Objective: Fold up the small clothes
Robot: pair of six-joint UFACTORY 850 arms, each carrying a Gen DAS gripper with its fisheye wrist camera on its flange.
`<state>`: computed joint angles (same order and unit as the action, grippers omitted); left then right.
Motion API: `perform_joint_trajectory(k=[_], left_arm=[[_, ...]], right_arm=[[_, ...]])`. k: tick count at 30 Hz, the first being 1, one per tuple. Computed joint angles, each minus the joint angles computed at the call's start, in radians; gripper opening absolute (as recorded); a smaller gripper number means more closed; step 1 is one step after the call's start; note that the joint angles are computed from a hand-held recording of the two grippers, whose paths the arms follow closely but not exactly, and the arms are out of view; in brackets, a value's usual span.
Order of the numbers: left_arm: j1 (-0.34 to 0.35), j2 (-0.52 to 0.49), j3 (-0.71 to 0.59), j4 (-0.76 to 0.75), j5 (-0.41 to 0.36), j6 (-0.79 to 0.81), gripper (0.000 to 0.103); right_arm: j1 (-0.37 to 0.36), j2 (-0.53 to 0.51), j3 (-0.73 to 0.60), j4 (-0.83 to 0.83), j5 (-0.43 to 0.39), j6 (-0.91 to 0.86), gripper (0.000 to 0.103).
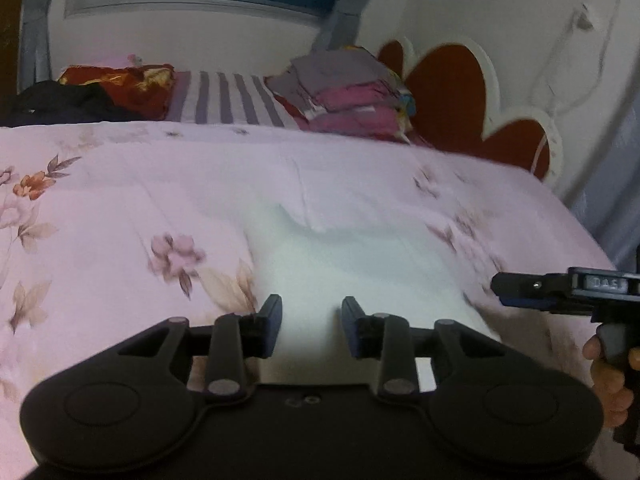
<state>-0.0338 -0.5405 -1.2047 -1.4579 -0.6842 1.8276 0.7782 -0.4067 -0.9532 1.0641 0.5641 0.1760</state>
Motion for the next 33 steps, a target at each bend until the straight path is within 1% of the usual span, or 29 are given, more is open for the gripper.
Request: perform_joint_trajectory(k=[1, 2, 4, 7, 8, 9, 11, 12, 13, 14, 15, 16, 17, 18, 19, 20, 21, 23, 24, 27, 28, 30, 31, 32, 33], left_arm=[[-0.004, -0.018, -0.026, 0.005, -0.007, -0.024, 0.030], [-0.007, -0.038, -0.054, 0.026, -0.019, -0.053, 0.031], [-0.019, -0.062, -0.089, 0.027, -0.030, -0.049, 0.031], [-0.040, -0.097, -0.134, 0.071, -0.025, -0.070, 0.031], [-0.048, -0.109, -0.144, 0.081, -0.011, -0.068, 0.031], [-0.050, -0.112, -0.144, 0.089, -0.005, -0.068, 0.031], [-0.050, -0.122, -0.144, 0.086, -0.002, -0.065, 0.030], [-0.049, -0.123, -0.135, 0.071, -0.002, -0.042, 0.030], [-0.049, -0.115, -0.116, 0.033, 0.004, 0.010, 0.030], [-0.044, -0.099, -0.087, -0.028, -0.001, 0.088, 0.029], [-0.036, -0.091, -0.062, -0.095, -0.044, 0.188, 0.030], [-0.033, -0.092, -0.049, -0.135, -0.067, 0.252, 0.031], [-0.035, -0.098, -0.045, -0.147, -0.075, 0.279, 0.029], [-0.045, -0.112, -0.057, -0.116, -0.054, 0.265, 0.030], [-0.062, -0.124, -0.071, -0.069, -0.008, 0.227, 0.030], [-0.068, -0.122, -0.073, -0.064, 0.004, 0.217, 0.030], [-0.075, -0.116, -0.077, -0.045, 0.020, 0.186, 0.028], [-0.074, -0.117, -0.087, -0.020, 0.000, 0.153, 0.029], [-0.074, -0.119, -0.091, -0.012, -0.003, 0.145, 0.029], [-0.070, -0.121, -0.106, -0.026, -0.007, 0.163, 0.029], [-0.073, -0.126, -0.120, -0.023, -0.008, 0.146, 0.029], [-0.082, -0.142, -0.156, 0.014, -0.003, 0.077, 0.029], [-0.093, -0.154, -0.177, 0.065, 0.007, 0.015, 0.031], [-0.104, -0.173, -0.202, 0.140, 0.024, -0.061, 0.031], [-0.112, -0.182, -0.212, 0.173, 0.036, -0.095, 0.031]], right_arm=[[-0.032, -0.014, -0.015, -0.057, -0.029, 0.042, 0.044], [-0.057, -0.030, -0.034, -0.085, -0.057, 0.063, 0.042], [-0.094, -0.064, -0.073, -0.109, -0.099, 0.056, 0.038], [-0.125, -0.110, -0.120, -0.123, -0.142, 0.037, 0.038], [-0.132, -0.126, -0.140, -0.079, -0.169, -0.020, 0.038], [-0.135, -0.139, -0.160, 0.002, -0.189, -0.119, 0.038], [-0.125, -0.163, -0.195, 0.130, -0.187, -0.328, 0.038], [-0.112, -0.168, -0.203, 0.183, -0.161, -0.420, 0.020], [-0.100, -0.167, -0.204, 0.195, -0.131, -0.470, 0.004], [-0.080, -0.162, -0.194, 0.177, -0.068, -0.478, 0.004], [-0.051, -0.147, -0.165, 0.120, 0.037, -0.454, 0.004], [-0.031, -0.136, -0.139, 0.066, 0.105, -0.415, 0.004], [-0.021, -0.133, -0.126, 0.054, 0.131, -0.399, 0.004], [-0.028, -0.157, -0.133, 0.083, 0.115, -0.424, 0.004], [-0.043, -0.182, -0.153, 0.139, 0.058, -0.470, 0.004], [-0.053, -0.201, -0.161, 0.156, 0.022, -0.474, 0.004], [-0.052, -0.200, -0.153, 0.130, 0.028, -0.440, 0.004], [-0.052, -0.189, -0.148, 0.145, 0.030, -0.436, 0.004], [-0.051, -0.181, -0.138, 0.134, 0.037, -0.407, 0.004], [-0.042, -0.149, -0.118, 0.173, 0.106, -0.396, 0.005], [-0.046, -0.144, -0.128, 0.183, 0.101, -0.421, 0.005], [-0.062, -0.144, -0.154, 0.163, 0.060, -0.455, 0.005], [-0.068, -0.156, -0.183, 0.175, 0.038, -0.502, 0.005], [-0.079, -0.171, -0.216, 0.219, -0.019, -0.583, 0.005], [-0.095, -0.195, -0.251, 0.303, -0.087, -0.687, 0.004]])
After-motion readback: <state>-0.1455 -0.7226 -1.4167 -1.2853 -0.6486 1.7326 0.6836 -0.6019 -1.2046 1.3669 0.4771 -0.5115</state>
